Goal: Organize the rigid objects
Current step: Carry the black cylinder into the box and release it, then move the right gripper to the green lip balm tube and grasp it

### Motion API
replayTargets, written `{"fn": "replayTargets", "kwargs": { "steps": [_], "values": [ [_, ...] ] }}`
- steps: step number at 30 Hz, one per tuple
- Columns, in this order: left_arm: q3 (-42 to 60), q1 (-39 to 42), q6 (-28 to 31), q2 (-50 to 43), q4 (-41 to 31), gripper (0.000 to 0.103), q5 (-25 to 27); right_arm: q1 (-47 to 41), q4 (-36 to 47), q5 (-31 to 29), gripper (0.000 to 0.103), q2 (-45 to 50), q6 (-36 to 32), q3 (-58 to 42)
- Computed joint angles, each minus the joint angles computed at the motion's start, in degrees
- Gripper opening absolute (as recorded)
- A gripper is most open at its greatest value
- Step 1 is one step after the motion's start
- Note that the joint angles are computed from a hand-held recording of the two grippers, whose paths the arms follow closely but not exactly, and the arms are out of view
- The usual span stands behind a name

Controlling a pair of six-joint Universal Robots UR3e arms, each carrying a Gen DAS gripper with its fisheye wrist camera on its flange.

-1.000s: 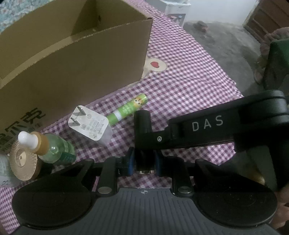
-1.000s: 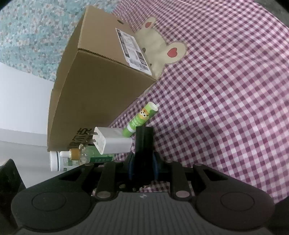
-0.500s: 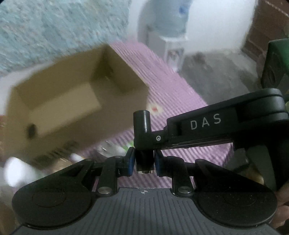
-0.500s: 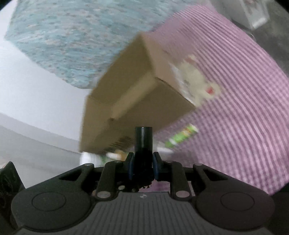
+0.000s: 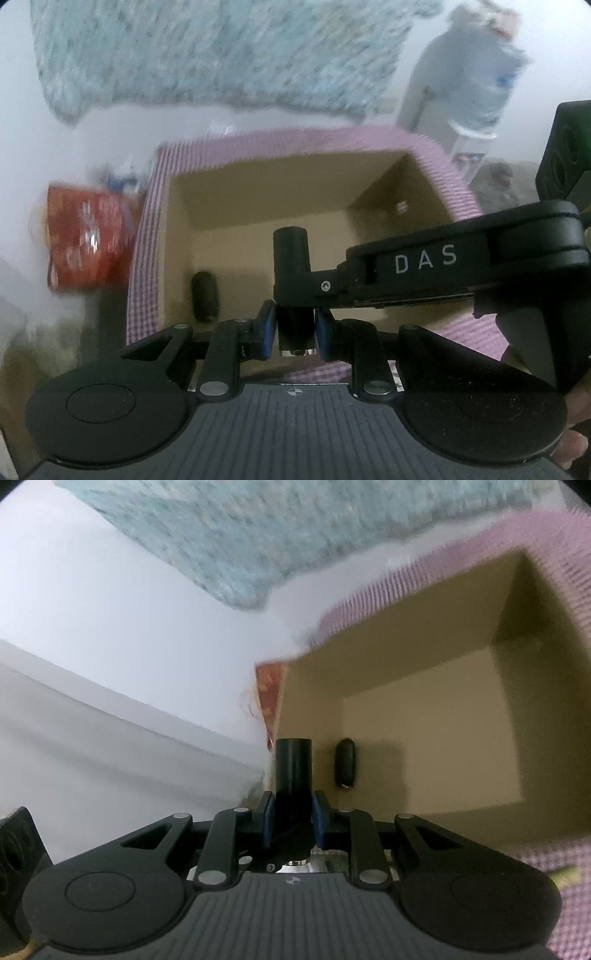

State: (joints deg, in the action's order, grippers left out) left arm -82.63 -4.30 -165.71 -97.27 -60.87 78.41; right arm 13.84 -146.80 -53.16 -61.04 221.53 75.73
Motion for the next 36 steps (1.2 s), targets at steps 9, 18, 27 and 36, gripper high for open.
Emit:
{"fn": "replayTargets", "kwargs": {
  "steps": [9,18,27,36],
  "values": [
    [9.7,-0.3,-1.6,-11.7,-7.6,0.022,4.8,0.2,15.3,3.4,0.024,16.7,-1.3,-19.3],
    [11.1,-0.9,-2.2,-12.0,-9.1,0.024,7.2,0.2,13.9,4.9,0.023,20.1,1.4,-20.5],
    [5.4,1.0,-2.0,-3.3,-7.0,0.027,4.0,-4.3,-0.3,7.2,0.024,5.2,3.4,1.1],
    [-4.2,4.2,-0.5,9.7,-6.3,0.033,-3.2,-14.8,-15.7,14.6,0.024,-20.2,4.7,32.0]
  ]
}}
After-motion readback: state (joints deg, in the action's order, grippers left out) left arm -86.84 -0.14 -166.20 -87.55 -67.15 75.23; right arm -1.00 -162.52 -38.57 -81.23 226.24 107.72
